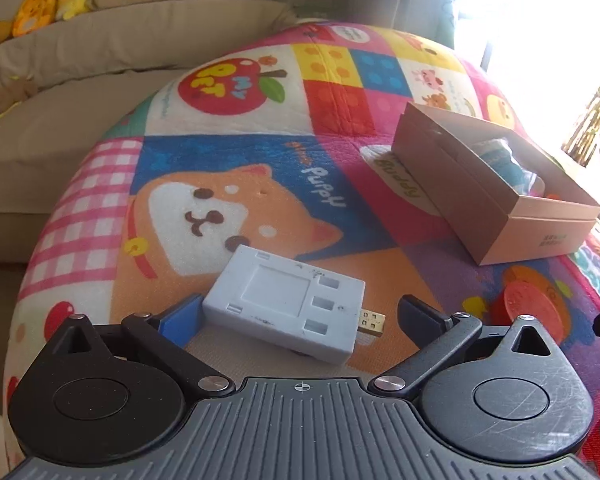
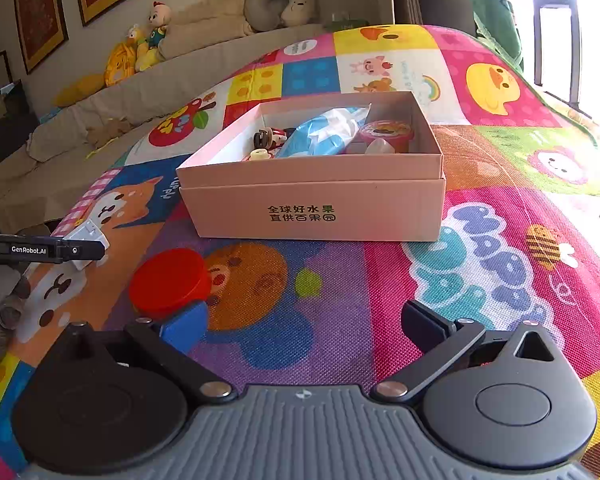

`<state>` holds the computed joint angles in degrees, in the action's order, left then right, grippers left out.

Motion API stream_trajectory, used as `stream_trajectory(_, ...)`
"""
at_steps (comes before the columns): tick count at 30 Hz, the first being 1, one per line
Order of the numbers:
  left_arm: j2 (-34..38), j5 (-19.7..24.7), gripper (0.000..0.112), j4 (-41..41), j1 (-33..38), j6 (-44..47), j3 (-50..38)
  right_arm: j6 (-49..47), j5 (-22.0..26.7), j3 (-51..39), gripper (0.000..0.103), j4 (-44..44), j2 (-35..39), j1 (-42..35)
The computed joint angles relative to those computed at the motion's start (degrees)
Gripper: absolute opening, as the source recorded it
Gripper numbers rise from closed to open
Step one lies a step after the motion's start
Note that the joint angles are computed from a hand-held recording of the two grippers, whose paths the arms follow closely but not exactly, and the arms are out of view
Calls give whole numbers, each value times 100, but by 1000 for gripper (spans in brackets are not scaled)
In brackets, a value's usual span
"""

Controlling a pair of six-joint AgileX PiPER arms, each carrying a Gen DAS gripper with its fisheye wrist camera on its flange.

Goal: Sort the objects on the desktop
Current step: 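Reach the left tool to the white charger block while the right tool approaches the red round lid, then grasp the white charger with the left tool while the right tool grasps the red lid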

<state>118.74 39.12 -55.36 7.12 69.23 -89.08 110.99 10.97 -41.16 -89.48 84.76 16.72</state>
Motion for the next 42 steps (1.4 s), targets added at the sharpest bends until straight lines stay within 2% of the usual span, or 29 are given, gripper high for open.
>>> stream_trajectory(4, -147, 1029, 103, -293, 81, 912, 247, -189, -11, -17, 103, 181, 5, -3)
stream_trajectory(5, -294, 1056, 103, -422, 46, 1312, 512, -229, -7, -26, 103, 223, 13, -1)
stream_trajectory(7, -612, 562, 103, -628, -129, 1844, 1035, -322, 5, -41, 103, 316, 21, 7)
stream_trajectory(8, -778, 21, 103, -582, -329, 1787, 1270, -324, 16, -44, 103, 319, 27, 14)
stream_trajectory(9, -826, -324, 103, -438, -480, 1501, 1325, -324, 16, -44, 103, 319, 27, 14)
stream_trajectory(11, -790, -640, 103, -164, -663, 802, 1230, -323, 23, -53, 103, 308, 37, 16)
stream_trajectory(14, -710, -865, 103, -108, -843, 175, 1088, -161, 89, -49, 103, 156, 56, 54)
stream_trajectory(16, -721, -1321, 103, 224, -1057, -274, 1114, -157, 109, -54, 103, 152, 64, 66)
stream_trajectory(18, -707, -1582, 103, 399, -1171, -433, 1145, -170, 119, -62, 103, 166, 75, 75)
stream_trajectory(22, -706, -1452, 102, 288, -1135, -420, 1200, -20, 90, -51, 103, 12, 73, 61)
stream_trajectory(25, -866, -1825, 85, -71, -1200, -11, 1529, -75, 87, -50, 103, 62, 72, 53)
stream_trajectory(30, -1070, -1728, 85, -597, -1081, 534, 1854, -364, 127, -86, 103, 336, 92, 69)
stream_trajectory(33, -1478, -1562, 85, -1147, -932, 1427, 2469, -625, 187, -113, 103, 579, 108, 107)
stream_trajectory(35, -1765, -1635, 86, -1434, -878, 1951, 2895, -923, 204, -153, 103, 833, 134, 125)
stream_trajectory(36, -1932, -1799, 94, -1581, -888, 2195, 3138, -1123, 217, -183, 103, 1007, 151, 135)
stream_trajectory(38, -2125, -2044, 99, -1704, -905, 2373, 3404, -1654, 260, -275, 103, 1436, 207, 187)
stream_trajectory(42, -2102, -1949, 102, -1470, -820, 1961, 3364, -2906, -83, -529, 103, 2323, 289, 346)
